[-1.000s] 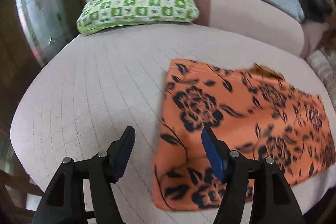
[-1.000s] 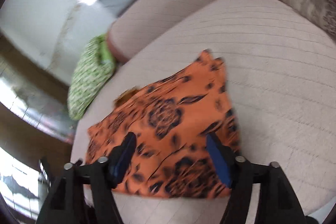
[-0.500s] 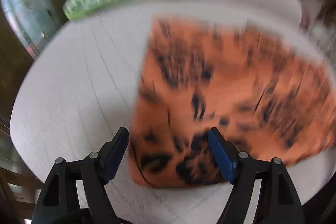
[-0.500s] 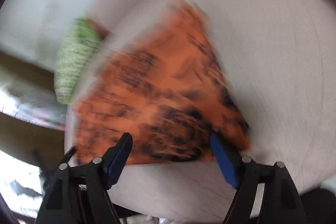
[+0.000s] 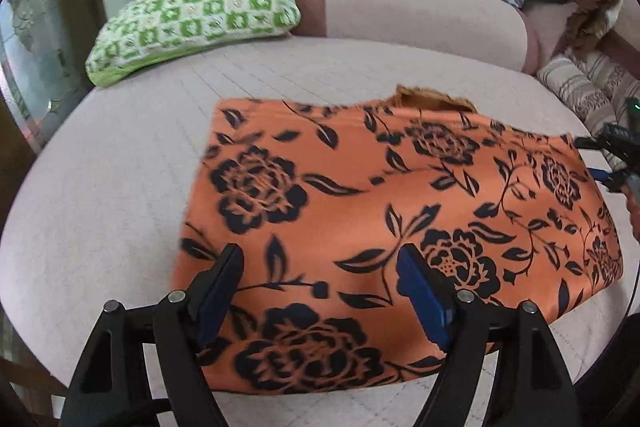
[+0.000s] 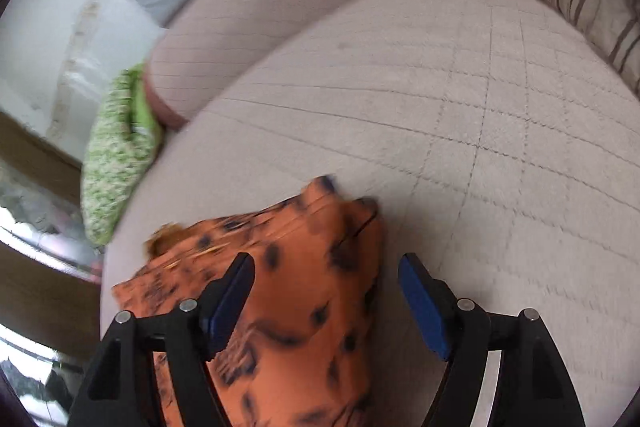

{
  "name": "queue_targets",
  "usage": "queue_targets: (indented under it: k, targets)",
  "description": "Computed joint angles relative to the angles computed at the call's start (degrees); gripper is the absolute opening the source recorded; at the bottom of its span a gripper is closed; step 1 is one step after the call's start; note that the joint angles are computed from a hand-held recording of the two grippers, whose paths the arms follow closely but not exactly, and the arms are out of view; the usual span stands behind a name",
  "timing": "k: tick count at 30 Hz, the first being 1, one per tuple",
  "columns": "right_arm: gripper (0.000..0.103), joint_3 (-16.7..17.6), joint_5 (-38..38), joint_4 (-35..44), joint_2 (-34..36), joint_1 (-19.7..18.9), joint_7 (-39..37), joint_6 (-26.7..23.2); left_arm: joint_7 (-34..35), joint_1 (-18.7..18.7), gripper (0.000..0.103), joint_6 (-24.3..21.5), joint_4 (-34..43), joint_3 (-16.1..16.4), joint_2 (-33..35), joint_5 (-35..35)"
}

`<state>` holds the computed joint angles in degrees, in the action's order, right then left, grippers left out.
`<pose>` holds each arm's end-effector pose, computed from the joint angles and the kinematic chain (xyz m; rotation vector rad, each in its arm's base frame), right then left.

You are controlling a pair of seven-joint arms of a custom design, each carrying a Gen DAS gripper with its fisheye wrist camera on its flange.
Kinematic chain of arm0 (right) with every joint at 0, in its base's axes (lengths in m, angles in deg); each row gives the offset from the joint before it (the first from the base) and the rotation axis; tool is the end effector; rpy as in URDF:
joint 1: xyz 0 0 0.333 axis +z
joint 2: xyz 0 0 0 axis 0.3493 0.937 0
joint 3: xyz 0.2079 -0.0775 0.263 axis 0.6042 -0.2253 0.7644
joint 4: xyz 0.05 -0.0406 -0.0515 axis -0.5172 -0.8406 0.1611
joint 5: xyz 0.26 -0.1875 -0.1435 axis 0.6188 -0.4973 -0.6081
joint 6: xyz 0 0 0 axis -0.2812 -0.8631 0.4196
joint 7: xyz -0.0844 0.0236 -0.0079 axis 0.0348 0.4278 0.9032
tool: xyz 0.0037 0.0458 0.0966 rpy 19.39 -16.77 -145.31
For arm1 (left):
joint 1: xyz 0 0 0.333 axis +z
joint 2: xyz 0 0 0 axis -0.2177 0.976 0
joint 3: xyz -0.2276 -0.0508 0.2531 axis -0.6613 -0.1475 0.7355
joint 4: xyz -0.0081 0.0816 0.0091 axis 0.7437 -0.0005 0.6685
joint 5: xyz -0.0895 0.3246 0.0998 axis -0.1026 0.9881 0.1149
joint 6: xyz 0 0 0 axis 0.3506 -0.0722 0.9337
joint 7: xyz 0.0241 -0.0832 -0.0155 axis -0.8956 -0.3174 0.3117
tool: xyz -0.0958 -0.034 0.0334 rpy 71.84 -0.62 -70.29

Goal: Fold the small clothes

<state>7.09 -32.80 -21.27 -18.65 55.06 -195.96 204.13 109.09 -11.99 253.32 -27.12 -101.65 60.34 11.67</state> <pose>0.5370 0.3313 0.3951 -0.7747 2.3193 -0.2580 0.5921 -0.1752 0.4362 -1.2708 2.3018 -0.8477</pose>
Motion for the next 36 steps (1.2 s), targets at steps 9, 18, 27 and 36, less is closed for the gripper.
queue_targets:
  k: [9,18,27,36]
  targets:
    - [0.014,0.7,9.0,1.7,3.2,-0.7,-8.1,-1.2,-0.7,-0.3,0.082,1.1,-0.3,0.4,2.2,2.5]
    - [0.065,2.6,-5.1,5.7,-3.1,7.8,-1.3,-13.1,4.8,7.5,0.082,2.2,-2.3,-7.7,-0.3,-6.4]
    - [0.057,7.1,3.1,4.4,0.3,8.3,4.9,-11.2,-2.4,0.1,0.082,-2.0,-2.8,1.6,-2.1,-1.3]
    - [0.074,5.6,-1.3,4.5,1.5,11.0,13.5,-10.2,-0.9,-0.5,0.082,-4.4,-2.8,2.5,-2.6,-2.9]
